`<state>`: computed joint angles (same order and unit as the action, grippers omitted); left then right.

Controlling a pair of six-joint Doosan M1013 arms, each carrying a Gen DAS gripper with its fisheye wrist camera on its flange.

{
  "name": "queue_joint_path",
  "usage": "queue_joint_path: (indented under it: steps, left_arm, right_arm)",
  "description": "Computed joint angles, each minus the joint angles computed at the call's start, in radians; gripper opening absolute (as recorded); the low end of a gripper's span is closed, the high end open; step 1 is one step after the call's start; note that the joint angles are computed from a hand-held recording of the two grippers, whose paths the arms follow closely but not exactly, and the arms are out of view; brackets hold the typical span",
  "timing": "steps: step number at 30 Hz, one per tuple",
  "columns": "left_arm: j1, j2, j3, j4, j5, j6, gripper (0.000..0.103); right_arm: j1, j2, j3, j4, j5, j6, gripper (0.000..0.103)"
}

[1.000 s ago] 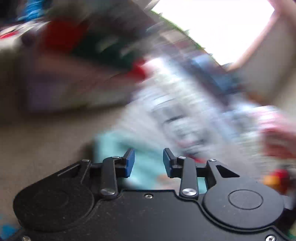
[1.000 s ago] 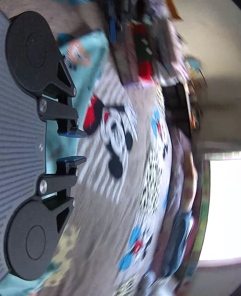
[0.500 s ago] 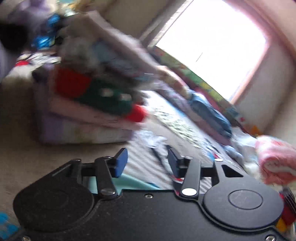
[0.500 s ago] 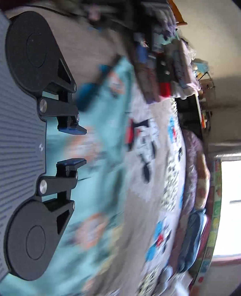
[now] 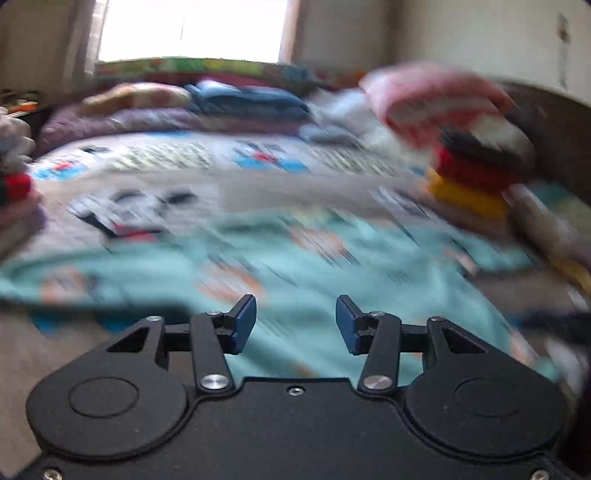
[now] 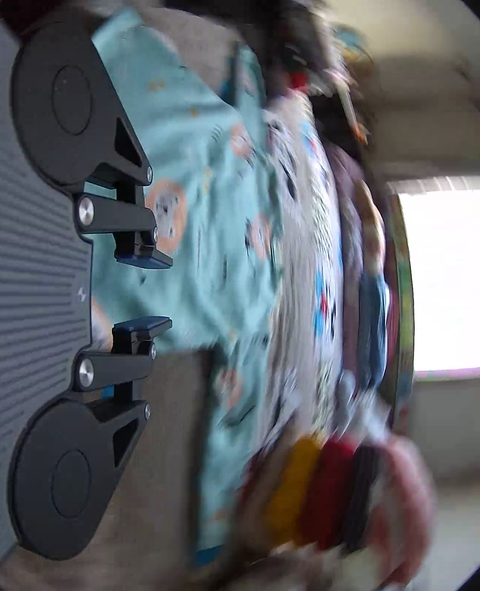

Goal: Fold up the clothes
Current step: 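Grasp the sweatshirt sleeve with the right tool and pull it straight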

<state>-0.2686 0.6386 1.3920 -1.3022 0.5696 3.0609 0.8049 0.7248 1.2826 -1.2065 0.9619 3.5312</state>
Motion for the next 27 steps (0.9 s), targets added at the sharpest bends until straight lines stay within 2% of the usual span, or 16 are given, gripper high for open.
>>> queue_joint_path:
  steps: [4, 6, 9, 11, 12, 13, 16, 19, 23, 25, 27]
  left_arm:
    - [-0.030, -0.064, 0.123, 0.010, -0.062, 0.131, 0.046]
    - [-0.039, -0.082, 0.162, -0.002, -0.101, 0.174, 0.046]
    - [-0.055, -0.085, 0.189, 0.066, -0.163, 0.178, 0.046]
    - [-0.057, -0.089, 0.210, -0.004, -0.185, 0.270, 0.050]
    - [-0.056, -0.088, 0.214, -0.037, -0.190, 0.305, 0.055]
    - [-0.054, -0.087, 0.212, -0.033, -0.191, 0.289, 0.056]
    - [-0.051, -0.092, 0.222, -0.054, -0.202, 0.298, 0.059]
    - [-0.054, -0.103, 0.237, -0.084, -0.224, 0.321, 0.060]
    - [-0.060, -0.124, 0.274, -0.188, -0.256, 0.446, 0.060]
    - [-0.064, -0.138, 0.298, -0.317, -0.263, 0.583, 0.059]
    - [-0.063, -0.154, 0.323, -0.444, -0.250, 0.686, 0.059]
  right_arm:
    - [0.013, -0.028, 0.099, -0.043, -0.011, 0.250, 0.037]
    - [0.009, -0.040, 0.135, -0.030, -0.047, 0.338, 0.037]
    - [0.001, -0.056, 0.172, -0.064, -0.120, 0.457, 0.038]
    - [0.001, -0.051, 0.168, -0.046, -0.150, 0.413, 0.033]
    - [0.002, -0.051, 0.170, -0.051, -0.158, 0.402, 0.017]
    - [0.001, -0.059, 0.185, -0.068, -0.182, 0.443, 0.008]
    - [0.008, -0.078, 0.222, -0.091, -0.198, 0.541, 0.007]
    - [0.013, -0.082, 0.225, -0.067, -0.201, 0.502, 0.004]
    - [0.019, -0.095, 0.252, -0.094, -0.216, 0.562, 0.004]
    - [0.019, -0.103, 0.265, -0.105, -0.228, 0.583, 0.005]
    - [0.027, -0.110, 0.284, -0.164, -0.212, 0.682, 0.008]
